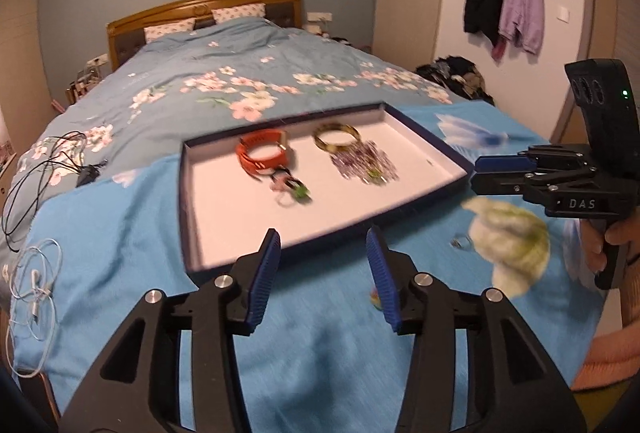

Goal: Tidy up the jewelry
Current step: 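Grasp the silver ring with the right tool while the left tool grasps the amber glass ring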

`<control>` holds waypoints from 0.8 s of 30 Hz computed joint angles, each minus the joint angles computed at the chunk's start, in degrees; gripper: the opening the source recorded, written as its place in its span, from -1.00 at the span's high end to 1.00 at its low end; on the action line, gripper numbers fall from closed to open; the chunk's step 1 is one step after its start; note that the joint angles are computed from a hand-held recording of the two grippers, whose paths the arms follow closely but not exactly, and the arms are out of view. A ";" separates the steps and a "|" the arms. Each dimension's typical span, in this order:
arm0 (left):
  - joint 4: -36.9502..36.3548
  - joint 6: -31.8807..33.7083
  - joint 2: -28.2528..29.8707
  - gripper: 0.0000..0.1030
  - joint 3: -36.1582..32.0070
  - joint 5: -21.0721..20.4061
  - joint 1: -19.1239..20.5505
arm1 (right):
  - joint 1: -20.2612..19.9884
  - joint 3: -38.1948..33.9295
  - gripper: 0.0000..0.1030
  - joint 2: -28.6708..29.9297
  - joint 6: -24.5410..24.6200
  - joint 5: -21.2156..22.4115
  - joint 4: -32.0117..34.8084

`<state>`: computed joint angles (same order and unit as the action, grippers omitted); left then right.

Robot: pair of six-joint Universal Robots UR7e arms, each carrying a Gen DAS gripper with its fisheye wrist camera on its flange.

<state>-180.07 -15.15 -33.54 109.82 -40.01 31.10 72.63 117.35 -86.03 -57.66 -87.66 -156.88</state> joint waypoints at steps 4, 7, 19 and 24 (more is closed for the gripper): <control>1.59 0.04 1.30 0.09 -0.37 -2.22 -0.39 | -0.78 1.86 0.39 -0.24 -1.32 -2.41 -0.43; 3.21 -0.47 1.95 0.09 -0.91 -3.84 -0.24 | -0.86 2.79 0.37 0.09 -1.90 -3.60 -0.79; 8.97 -3.76 3.25 0.09 -3.40 -6.90 1.47 | 0.44 3.73 0.33 1.95 -1.59 -7.56 -3.63; 11.97 -4.91 3.46 0.18 -4.69 -8.15 2.36 | 0.69 3.69 0.30 2.40 -1.35 -8.37 -3.93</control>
